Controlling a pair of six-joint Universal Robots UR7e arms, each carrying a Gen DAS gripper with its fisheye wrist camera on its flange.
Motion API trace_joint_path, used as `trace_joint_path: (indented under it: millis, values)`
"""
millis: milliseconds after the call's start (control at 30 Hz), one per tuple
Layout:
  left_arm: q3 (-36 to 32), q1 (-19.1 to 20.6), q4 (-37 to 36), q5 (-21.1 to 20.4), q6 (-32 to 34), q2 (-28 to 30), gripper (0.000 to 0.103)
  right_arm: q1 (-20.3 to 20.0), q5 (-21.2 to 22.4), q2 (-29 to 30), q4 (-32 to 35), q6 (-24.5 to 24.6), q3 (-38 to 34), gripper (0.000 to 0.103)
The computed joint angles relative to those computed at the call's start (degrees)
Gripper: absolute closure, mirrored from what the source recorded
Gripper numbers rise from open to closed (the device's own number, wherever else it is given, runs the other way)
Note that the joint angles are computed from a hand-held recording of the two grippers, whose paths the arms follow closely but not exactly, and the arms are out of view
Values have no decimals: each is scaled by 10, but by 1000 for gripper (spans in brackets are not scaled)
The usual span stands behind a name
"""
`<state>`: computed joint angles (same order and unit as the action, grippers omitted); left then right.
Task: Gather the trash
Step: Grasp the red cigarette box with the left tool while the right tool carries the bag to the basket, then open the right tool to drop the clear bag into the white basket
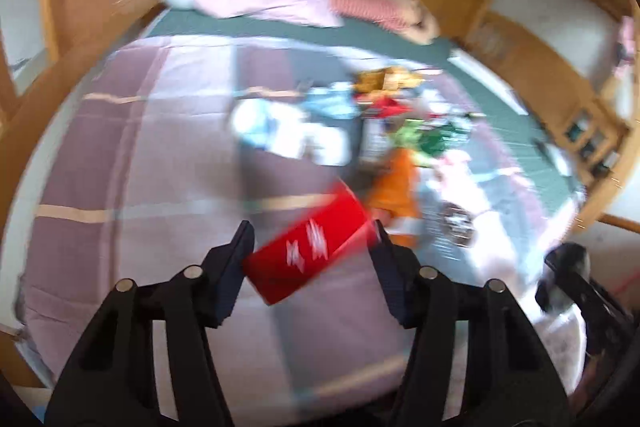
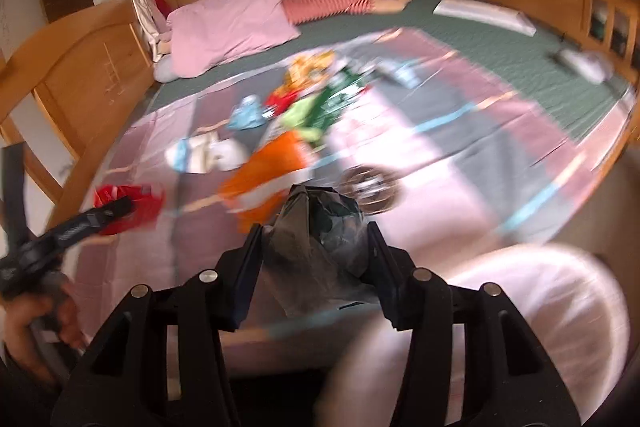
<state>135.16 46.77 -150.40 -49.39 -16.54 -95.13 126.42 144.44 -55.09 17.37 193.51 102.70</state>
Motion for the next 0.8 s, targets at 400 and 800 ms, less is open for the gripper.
trace_joint_path:
  millis: [400,800]
  values:
    - [17,-53,-36,-110,38,67,64,-85,-69,-96,174,177,153,26]
    - [-64,43,50,-73,-11,159,4,-41,-61,-92,131,112,143,13]
